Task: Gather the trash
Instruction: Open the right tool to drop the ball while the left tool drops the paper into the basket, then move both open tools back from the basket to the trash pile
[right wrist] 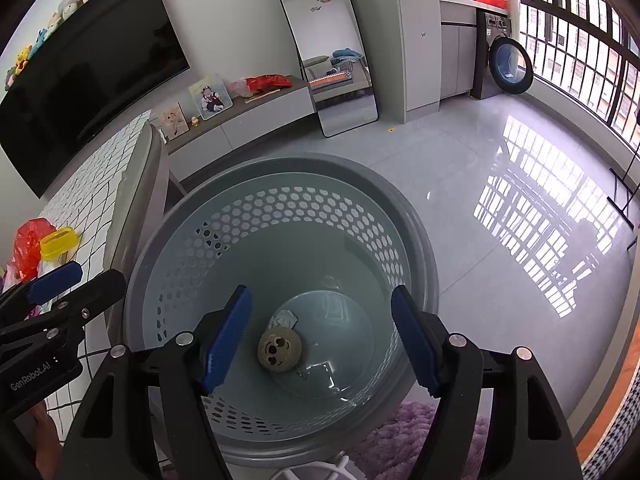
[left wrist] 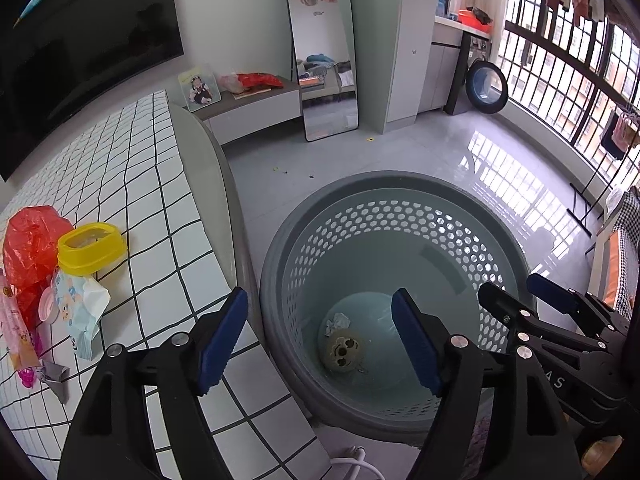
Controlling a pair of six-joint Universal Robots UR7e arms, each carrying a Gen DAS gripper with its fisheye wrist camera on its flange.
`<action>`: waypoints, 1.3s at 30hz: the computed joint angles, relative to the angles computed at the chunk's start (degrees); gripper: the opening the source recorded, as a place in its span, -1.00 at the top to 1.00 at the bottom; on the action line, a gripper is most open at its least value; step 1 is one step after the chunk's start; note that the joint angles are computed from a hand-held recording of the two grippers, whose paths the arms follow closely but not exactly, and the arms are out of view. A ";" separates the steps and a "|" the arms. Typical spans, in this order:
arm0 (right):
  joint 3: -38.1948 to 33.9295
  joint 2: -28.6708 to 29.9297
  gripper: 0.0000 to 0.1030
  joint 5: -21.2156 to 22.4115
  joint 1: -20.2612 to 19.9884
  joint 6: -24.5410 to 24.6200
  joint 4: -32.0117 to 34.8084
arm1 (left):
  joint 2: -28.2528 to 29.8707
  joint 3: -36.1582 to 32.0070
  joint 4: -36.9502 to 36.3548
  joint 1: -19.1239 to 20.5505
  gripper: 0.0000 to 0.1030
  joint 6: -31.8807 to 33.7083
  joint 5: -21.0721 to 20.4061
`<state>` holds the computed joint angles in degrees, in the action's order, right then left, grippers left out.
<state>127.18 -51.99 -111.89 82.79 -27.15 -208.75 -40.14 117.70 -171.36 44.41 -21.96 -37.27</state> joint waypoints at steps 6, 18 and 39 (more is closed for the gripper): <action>0.63 -0.32 -0.34 -0.15 0.36 0.17 -0.53 | -0.53 0.67 0.20 -0.43 -0.49 -0.67 0.33; 2.68 -1.11 -0.34 -0.14 0.95 0.38 -2.94 | -1.98 2.82 -0.64 -1.91 -0.52 -1.32 1.52; 7.91 -2.27 -0.34 0.04 3.19 -0.31 -8.12 | -6.34 9.57 -3.49 -5.57 -0.59 -4.53 4.88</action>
